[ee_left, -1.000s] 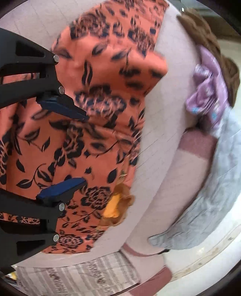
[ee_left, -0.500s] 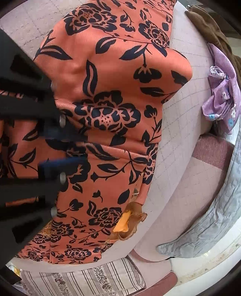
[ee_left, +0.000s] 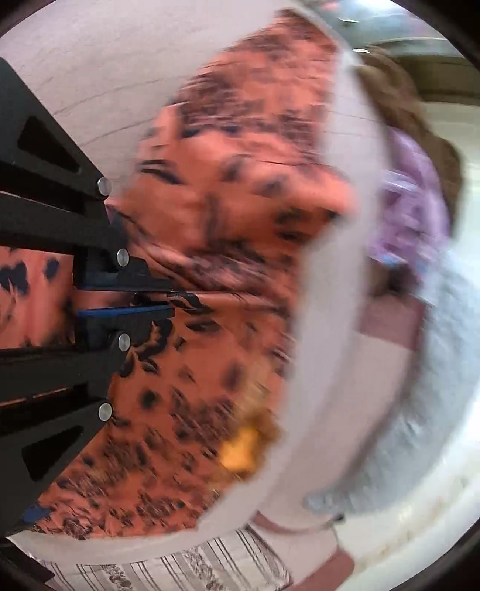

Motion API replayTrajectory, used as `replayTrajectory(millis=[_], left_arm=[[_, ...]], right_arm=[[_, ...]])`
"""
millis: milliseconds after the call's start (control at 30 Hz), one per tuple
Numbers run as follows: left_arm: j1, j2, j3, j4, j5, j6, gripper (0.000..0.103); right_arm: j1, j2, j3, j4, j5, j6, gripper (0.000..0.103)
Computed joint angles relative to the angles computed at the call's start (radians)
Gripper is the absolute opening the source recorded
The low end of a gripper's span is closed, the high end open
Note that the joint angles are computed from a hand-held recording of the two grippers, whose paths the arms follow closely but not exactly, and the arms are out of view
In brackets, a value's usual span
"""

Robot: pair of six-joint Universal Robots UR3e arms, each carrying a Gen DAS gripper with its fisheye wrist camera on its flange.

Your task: Fold small clothes

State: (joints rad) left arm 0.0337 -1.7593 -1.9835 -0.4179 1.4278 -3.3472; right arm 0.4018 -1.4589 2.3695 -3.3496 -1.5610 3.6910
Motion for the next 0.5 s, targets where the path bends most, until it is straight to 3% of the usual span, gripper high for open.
replayTrajectory(millis=[67, 167, 233, 300, 500], left_arm=[[0.014, -0.013, -0.047, 0.064, -0.011, 0.01, 0.007], [-0.008, -0.01, -0.007, 0.011, 0.017, 0.01, 0.006], [-0.014, -0.025, 0.012, -0.001, 0.028, 0.03, 0.007], [-0.007, -0.036, 0.017, 0.007, 0.013, 0.034, 0.007], [-0.008, -0.035, 0.007, 0.019, 0.013, 0.026, 0.008]], right_arm=[[0.001, 0.001, -0.003, 0.005, -0.002, 0.0, 0.086], [0.0, -0.01, -0.018, 0.045, 0.001, -0.003, 0.086], [-0.002, -0.049, -0.078, 0.195, 0.002, -0.004, 0.086], [-0.057, -0.111, -0.147, 0.357, 0.077, 0.009, 0.086], [-0.28, -0.134, -0.284, 0.378, 0.228, -0.014, 0.09]])
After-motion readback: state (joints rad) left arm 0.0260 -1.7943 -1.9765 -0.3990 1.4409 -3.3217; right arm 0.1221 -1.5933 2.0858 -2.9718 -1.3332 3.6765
